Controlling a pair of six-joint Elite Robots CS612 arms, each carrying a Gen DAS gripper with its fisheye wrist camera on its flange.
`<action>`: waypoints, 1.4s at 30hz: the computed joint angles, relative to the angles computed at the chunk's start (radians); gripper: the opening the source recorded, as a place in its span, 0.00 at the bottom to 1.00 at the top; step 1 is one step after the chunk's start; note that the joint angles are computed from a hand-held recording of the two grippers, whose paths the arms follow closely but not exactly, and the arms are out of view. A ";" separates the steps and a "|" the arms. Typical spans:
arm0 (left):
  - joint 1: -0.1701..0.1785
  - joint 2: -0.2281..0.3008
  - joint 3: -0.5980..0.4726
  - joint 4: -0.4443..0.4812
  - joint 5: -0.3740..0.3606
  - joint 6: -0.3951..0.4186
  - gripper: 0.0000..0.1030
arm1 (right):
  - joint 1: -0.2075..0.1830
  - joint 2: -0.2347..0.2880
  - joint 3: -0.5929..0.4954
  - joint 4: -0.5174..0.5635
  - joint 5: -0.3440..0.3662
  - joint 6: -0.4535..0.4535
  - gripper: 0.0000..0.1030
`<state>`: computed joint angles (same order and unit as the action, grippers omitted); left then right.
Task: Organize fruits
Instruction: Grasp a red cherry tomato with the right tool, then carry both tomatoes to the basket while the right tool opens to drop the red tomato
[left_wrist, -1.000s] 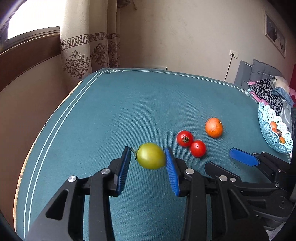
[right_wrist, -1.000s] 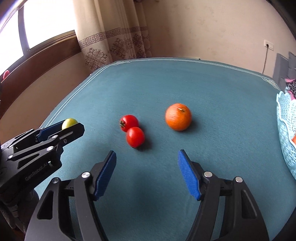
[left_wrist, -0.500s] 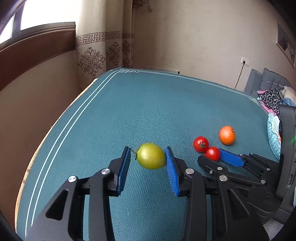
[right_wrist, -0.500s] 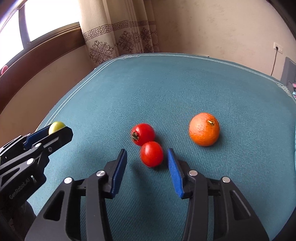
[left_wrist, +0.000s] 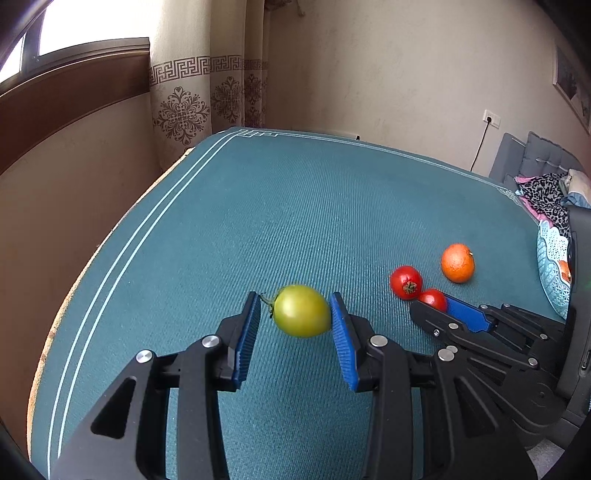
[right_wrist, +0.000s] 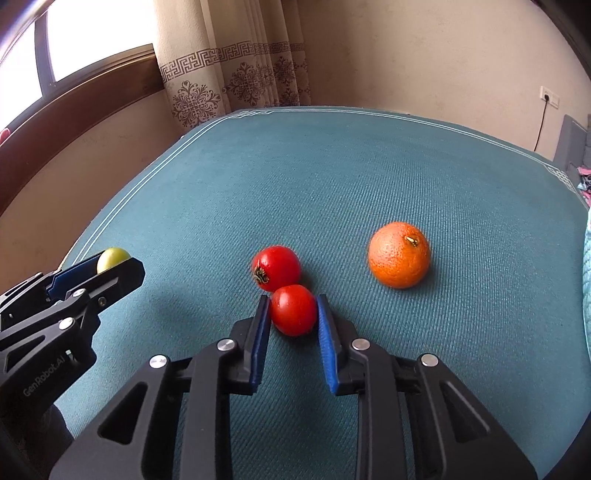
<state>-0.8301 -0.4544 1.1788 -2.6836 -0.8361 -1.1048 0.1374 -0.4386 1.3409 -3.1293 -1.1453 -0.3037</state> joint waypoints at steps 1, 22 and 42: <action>0.000 0.000 -0.001 0.000 -0.001 0.000 0.38 | -0.001 -0.002 0.005 -0.006 -0.001 0.000 0.24; -0.009 0.016 -0.017 -0.022 0.001 0.066 0.38 | -0.011 -0.048 0.081 -0.119 -0.049 0.048 0.24; -0.046 0.034 -0.083 -0.057 -0.019 0.198 0.38 | -0.077 -0.091 0.171 -0.262 -0.034 0.168 0.24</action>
<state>-0.8757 -0.4205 1.0959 -2.7411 -0.8548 -0.9067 0.0608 -0.5295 1.5117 -3.3918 -1.1791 -0.1358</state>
